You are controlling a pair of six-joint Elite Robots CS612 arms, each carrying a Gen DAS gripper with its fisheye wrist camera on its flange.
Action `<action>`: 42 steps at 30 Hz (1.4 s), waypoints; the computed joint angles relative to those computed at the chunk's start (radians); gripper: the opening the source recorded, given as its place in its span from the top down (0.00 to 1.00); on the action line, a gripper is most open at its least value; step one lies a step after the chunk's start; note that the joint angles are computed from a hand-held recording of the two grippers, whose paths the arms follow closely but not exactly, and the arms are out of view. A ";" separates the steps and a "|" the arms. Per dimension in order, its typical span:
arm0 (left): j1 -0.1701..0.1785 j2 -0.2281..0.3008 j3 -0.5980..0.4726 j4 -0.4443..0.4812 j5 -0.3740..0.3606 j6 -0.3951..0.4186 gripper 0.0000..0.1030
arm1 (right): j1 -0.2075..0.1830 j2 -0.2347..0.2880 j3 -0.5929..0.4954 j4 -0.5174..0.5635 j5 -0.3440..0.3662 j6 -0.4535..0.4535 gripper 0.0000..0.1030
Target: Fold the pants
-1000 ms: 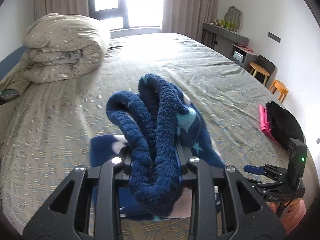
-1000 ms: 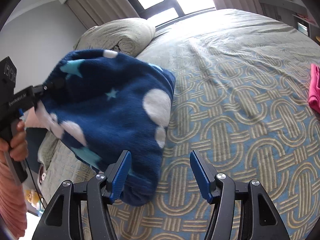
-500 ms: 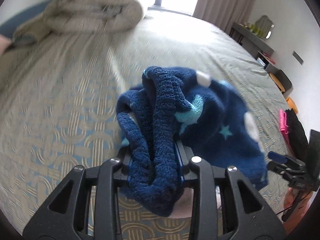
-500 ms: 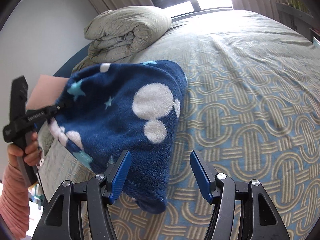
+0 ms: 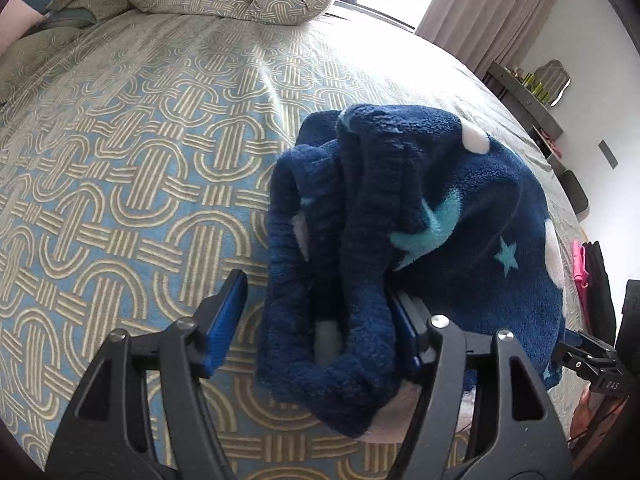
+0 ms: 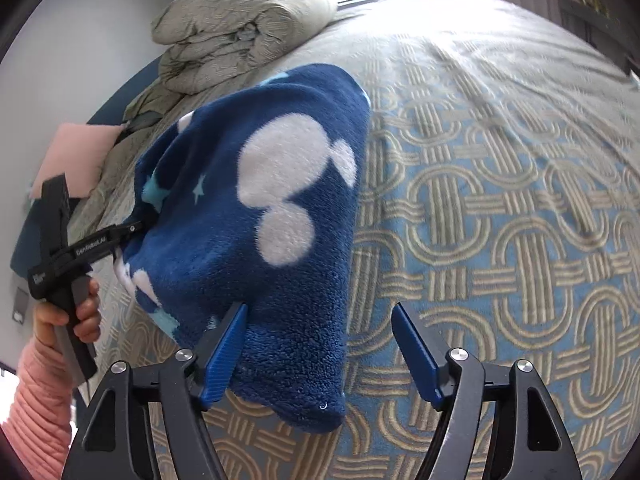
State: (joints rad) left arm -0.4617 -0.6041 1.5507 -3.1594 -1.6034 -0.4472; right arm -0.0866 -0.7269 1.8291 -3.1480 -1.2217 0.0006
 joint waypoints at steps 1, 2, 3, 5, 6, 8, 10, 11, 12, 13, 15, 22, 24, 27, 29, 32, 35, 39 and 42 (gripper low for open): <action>-0.001 0.000 0.001 -0.002 0.003 0.000 0.32 | 0.000 0.000 -0.001 0.003 -0.002 -0.001 0.26; -0.001 0.001 0.001 -0.003 0.005 0.001 0.31 | 0.002 -0.003 -0.003 0.009 -0.011 -0.007 0.26; 0.000 0.004 -0.004 -0.002 0.004 0.003 0.31 | 0.006 -0.005 -0.006 0.013 -0.022 -0.014 0.26; 0.001 0.006 -0.006 -0.004 0.000 0.003 0.31 | 0.015 -0.013 -0.009 0.002 -0.053 -0.032 0.26; 0.002 0.007 -0.008 -0.003 -0.003 0.003 0.30 | 0.019 -0.015 -0.013 -0.013 -0.069 -0.039 0.26; 0.005 0.009 -0.011 -0.005 -0.007 0.003 0.30 | 0.028 -0.017 -0.026 -0.032 -0.093 -0.047 0.26; 0.007 0.011 -0.012 -0.008 -0.009 0.004 0.29 | 0.036 -0.016 -0.047 -0.039 -0.108 -0.053 0.26; 0.007 0.012 -0.013 -0.009 -0.010 0.004 0.28 | 0.040 -0.013 -0.060 -0.038 -0.116 -0.055 0.26; 0.007 0.012 -0.012 -0.009 -0.010 0.004 0.28 | 0.045 -0.010 -0.074 -0.033 -0.128 -0.056 0.26; 0.007 0.012 -0.011 -0.011 -0.011 0.005 0.28 | 0.051 -0.005 -0.090 -0.024 -0.142 -0.056 0.26; 0.008 0.013 -0.013 -0.011 -0.013 0.006 0.28 | 0.060 0.004 -0.118 -0.006 -0.158 -0.056 0.26; 0.014 0.019 -0.018 -0.014 -0.032 0.008 0.26 | 0.078 0.034 -0.181 0.063 -0.166 -0.062 0.27; 0.015 0.021 -0.020 -0.016 -0.038 0.006 0.26 | 0.081 0.041 -0.195 0.070 -0.178 -0.065 0.27; 0.017 0.022 -0.021 -0.017 -0.043 0.004 0.26 | 0.083 0.056 -0.228 0.090 -0.202 -0.056 0.26; 0.017 0.021 -0.019 -0.018 -0.041 0.008 0.26 | 0.082 0.063 -0.246 0.102 -0.204 -0.044 0.26; 0.017 0.022 -0.021 -0.015 -0.042 0.016 0.26 | 0.080 0.083 -0.290 0.133 -0.199 -0.024 0.26; 0.017 0.022 -0.023 -0.010 -0.043 0.024 0.25 | 0.087 0.105 -0.344 0.176 -0.235 -0.013 0.27; 0.020 0.026 -0.028 -0.011 -0.052 0.024 0.23 | 0.100 0.147 -0.431 0.255 -0.290 -0.015 0.27; 0.024 0.033 -0.034 -0.015 -0.062 0.018 0.21 | 0.107 0.169 -0.466 0.266 -0.334 -0.022 0.27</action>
